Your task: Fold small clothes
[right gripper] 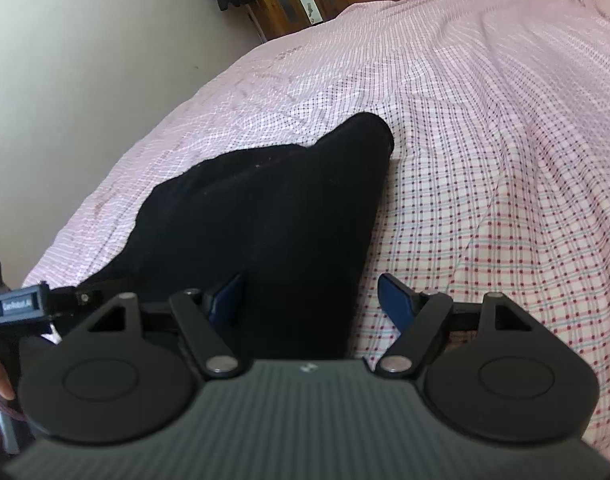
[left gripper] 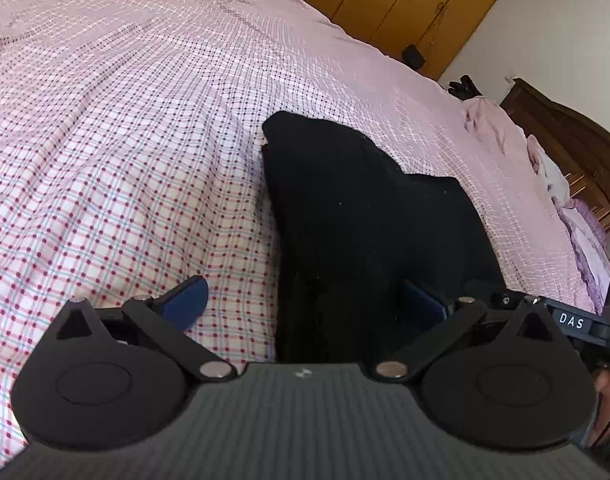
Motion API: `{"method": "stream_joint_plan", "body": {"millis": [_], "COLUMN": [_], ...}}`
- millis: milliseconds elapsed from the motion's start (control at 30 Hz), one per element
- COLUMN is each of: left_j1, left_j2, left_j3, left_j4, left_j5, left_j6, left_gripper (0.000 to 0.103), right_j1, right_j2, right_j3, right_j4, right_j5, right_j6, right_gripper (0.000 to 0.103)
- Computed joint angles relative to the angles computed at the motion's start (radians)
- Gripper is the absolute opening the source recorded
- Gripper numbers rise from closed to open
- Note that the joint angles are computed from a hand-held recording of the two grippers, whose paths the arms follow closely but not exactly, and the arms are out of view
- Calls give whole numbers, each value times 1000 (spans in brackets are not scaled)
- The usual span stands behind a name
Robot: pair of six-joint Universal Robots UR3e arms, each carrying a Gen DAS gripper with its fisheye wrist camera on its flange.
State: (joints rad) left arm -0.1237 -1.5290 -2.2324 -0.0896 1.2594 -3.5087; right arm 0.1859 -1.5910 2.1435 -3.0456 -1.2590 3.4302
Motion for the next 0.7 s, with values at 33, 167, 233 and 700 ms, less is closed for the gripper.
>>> {"method": "stream_joint_plan", "body": {"millis": [33, 167, 233, 700], "left_j1": [-2, 3, 10, 116], "left_j2": [4, 1, 5, -115], "left_j3": [-4, -1, 8, -14], "left_j4": [-1, -4, -25, 96], "left_j5": [1, -5, -23, -332], "left_j6": [-3, -4, 10, -26], "left_gripper": [103, 103, 103, 103], "right_j1": [-4, -2, 6, -325], "right_j2": [3, 1, -17, -2], "right_j3": [3, 6, 8, 194], "right_j4": [-6, -9, 9, -36], "right_j5": [7, 6, -4, 612], "right_j6": [2, 5, 6, 1], "right_gripper": [76, 76, 76, 76]}}
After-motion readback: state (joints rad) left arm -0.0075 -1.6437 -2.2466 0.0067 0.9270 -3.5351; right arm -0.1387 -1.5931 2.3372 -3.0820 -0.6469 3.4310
